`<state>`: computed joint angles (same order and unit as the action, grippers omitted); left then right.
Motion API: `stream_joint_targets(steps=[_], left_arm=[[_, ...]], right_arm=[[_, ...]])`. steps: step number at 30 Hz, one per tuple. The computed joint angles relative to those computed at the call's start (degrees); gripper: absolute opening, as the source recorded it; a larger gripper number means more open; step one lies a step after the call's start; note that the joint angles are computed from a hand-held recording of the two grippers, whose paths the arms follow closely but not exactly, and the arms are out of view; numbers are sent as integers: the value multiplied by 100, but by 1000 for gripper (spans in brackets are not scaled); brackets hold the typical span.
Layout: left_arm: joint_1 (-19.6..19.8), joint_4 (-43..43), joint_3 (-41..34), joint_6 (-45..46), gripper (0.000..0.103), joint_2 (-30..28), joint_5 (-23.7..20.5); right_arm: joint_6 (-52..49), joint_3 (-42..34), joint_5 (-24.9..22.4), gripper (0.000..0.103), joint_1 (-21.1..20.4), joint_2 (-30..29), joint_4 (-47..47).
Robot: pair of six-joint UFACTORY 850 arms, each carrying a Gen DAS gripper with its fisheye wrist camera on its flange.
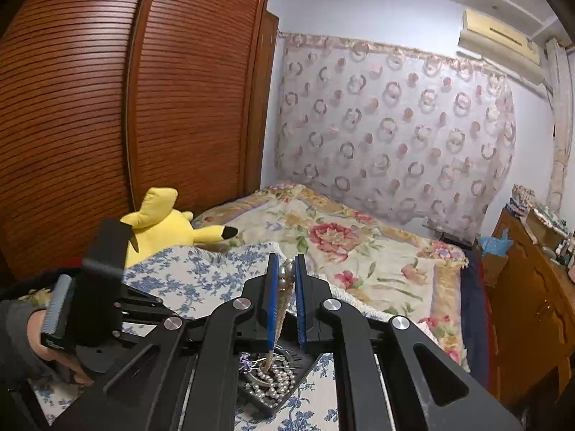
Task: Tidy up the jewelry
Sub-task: 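Drop the ring into the black box with the left tool while the right lowers the necklace in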
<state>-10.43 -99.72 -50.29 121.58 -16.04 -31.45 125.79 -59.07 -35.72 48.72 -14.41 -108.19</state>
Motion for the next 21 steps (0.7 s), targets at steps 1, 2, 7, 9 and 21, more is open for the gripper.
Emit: stream_joint_targets(steps=[1,2,7,9,21], left_arm=[[-10,-9,-31,-1,9,-39,19],[-13,-5,-62,-10,9,-82,24],[-60,68,-228,-99,9,-245,75],[-74,85,-280,-132,10,-299,75],[-77,-274,-234,73,48,-223,115]], right_arm=[[50,-33,68,10,-77,-85,-54],[55,-72,98,10,-114,-153,-63],[277,-193,368,10,-331,-450,-217],[383,-215,480,11,-403,-535,-276],[1104,179,586,28,-394,-392,-627]])
